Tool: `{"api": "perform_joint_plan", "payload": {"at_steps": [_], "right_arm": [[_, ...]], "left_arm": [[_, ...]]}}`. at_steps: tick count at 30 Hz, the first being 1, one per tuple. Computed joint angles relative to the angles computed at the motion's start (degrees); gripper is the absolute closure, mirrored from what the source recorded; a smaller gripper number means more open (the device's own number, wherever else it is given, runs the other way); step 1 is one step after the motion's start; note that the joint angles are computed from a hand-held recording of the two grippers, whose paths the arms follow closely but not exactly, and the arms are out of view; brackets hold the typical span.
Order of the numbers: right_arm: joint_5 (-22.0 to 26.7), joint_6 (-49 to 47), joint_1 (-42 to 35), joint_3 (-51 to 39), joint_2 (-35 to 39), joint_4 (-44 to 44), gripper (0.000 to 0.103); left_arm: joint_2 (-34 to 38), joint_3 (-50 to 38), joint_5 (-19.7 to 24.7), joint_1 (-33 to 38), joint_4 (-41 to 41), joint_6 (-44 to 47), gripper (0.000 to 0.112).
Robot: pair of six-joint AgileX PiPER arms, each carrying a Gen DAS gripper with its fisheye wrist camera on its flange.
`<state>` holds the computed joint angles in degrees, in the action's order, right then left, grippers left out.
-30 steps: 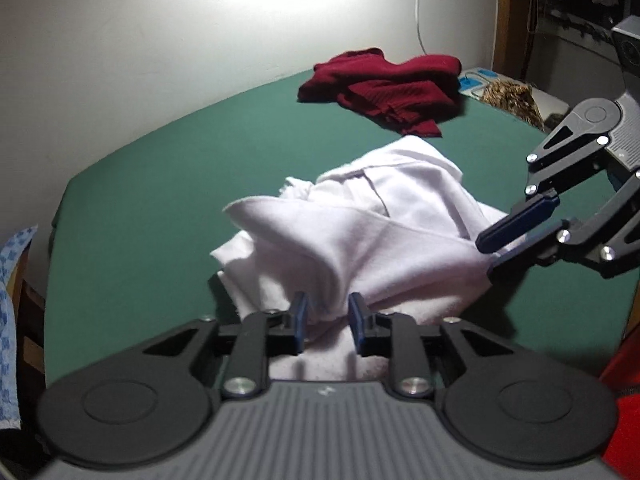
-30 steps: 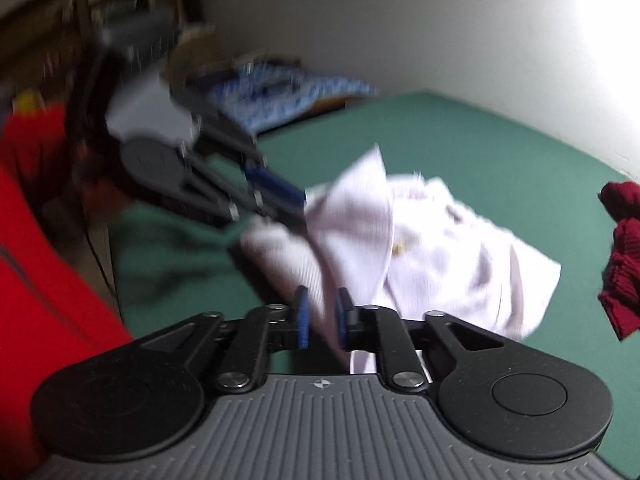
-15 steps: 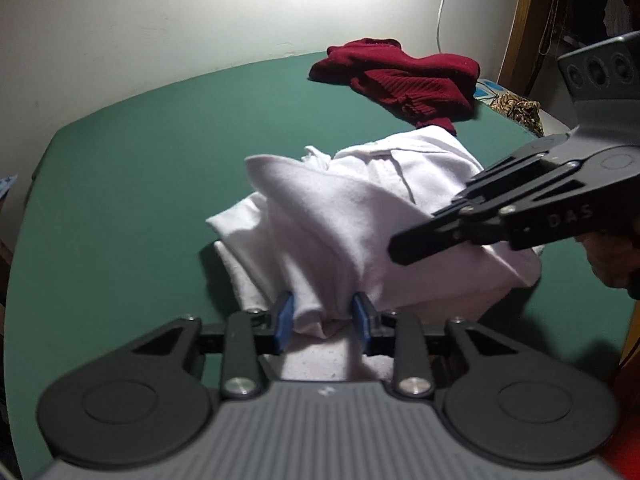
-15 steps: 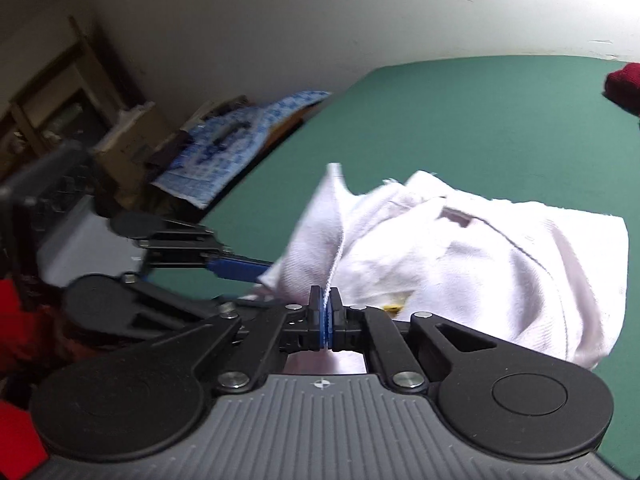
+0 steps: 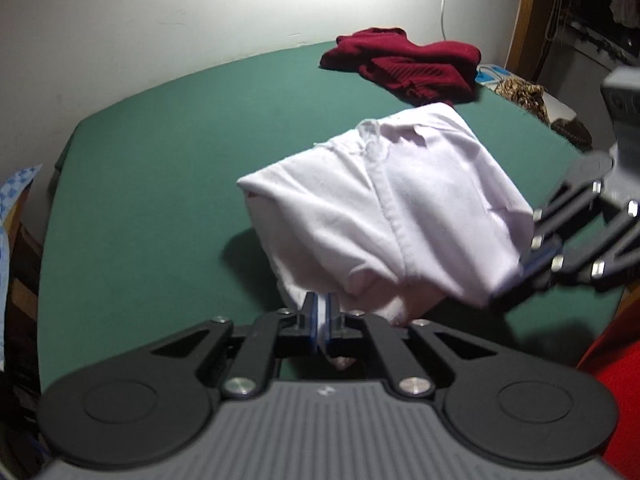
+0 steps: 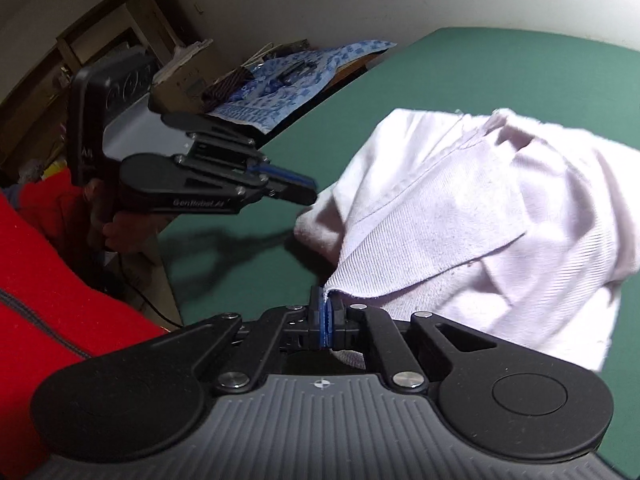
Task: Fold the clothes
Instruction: 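Fold the lifted T-shirt edge over the bundle with both grippers, then release the fold and open both grippers above the white bundle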
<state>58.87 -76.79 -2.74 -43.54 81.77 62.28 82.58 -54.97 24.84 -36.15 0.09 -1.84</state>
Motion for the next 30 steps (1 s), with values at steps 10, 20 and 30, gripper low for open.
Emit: {"api": "perform_joint_plan", "payload": {"at_steps": [10,20,30], "right_arm": [[-8.18,8.7,8.07,-2.89,1.49,-8.06,0.094],[-11.15,12.28,-15.12,3.1,-8.12,-0.6,0.068],[-16.82,17.21,-12.77,4.37,-8.32,-7.84,0.101]], "left_arm": [[8.26,-6.0,-0.39,-5.04,12.02,-8.39,0.08],[7.37,-3.91,-1.11,-3.16,9.81,-6.13,0.064],[7.36,-3.39,-1.56,-1.3,4.5,2.56,0.062]]}}
